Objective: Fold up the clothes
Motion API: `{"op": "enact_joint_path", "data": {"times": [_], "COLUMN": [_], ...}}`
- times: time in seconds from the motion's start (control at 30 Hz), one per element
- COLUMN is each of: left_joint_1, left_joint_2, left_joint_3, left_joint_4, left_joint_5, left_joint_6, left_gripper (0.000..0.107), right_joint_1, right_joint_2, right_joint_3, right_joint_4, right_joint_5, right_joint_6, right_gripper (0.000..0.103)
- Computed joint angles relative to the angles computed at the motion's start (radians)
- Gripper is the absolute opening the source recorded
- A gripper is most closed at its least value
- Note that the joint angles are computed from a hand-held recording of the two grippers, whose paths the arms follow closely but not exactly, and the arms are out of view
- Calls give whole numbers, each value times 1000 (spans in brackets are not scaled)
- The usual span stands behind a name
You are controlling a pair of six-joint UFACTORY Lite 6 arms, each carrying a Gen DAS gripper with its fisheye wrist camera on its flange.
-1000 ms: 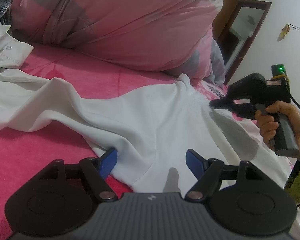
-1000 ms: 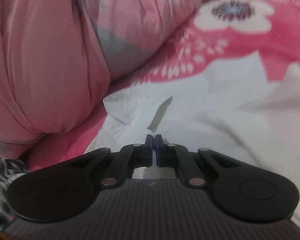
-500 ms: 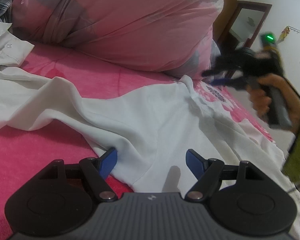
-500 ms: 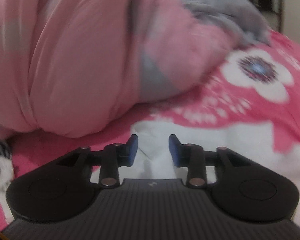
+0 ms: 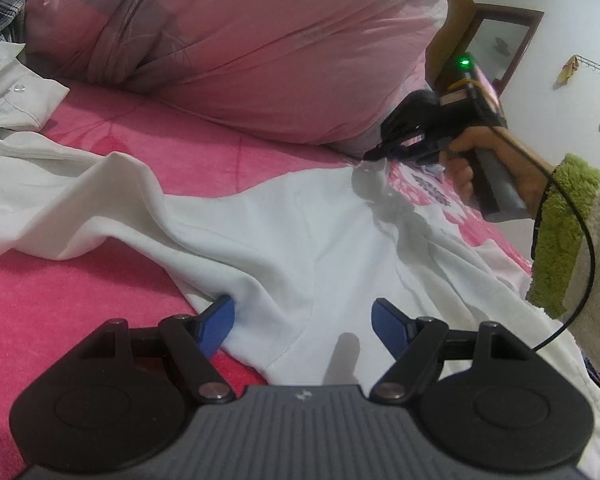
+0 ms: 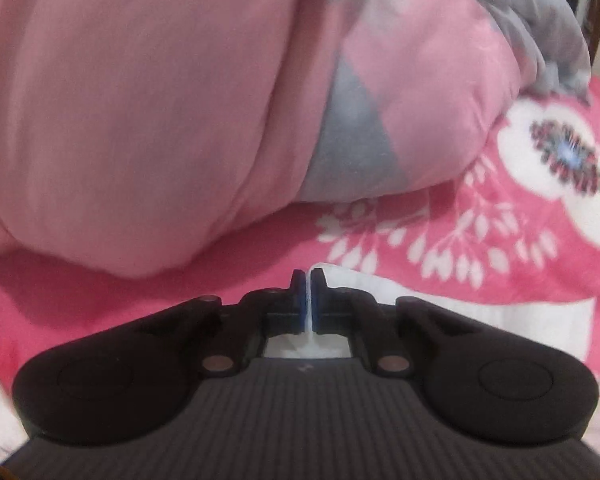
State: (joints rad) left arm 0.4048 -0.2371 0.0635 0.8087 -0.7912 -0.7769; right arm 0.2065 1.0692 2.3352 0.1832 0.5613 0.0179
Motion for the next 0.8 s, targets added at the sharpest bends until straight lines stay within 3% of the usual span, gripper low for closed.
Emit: {"op": "enact_joint_path", "data": {"times": [0.1,0.4,0.57,0.67,0.8], "left_joint_1": [-11,-17,-9,-1,10], "left_joint_2": [-6,14,24,26,34], "left_joint_3": [-4,8,13,14,18], "left_joint_4": [-16,-25,-16,-5,9], "left_joint_5": [7,2,-7,-12,-21], "left_joint_6": [14,19,15,8,-1], "left_gripper": [77,77,77,77,77], "right_joint_1": [-46,-117,-167,-217,-302], "right_joint_2": [-66,-119,-187,-324,-485], "right_joint_3": [-141,-336,-415,-568,-744], "right_joint_4": [248,853,980,1029,913], "right_joint_5": [-84,-226,-173,-121,-27], "right_joint_6": [-119,-486,-582,-664,-588], "right_gripper": [0,3,5,6,15]}}
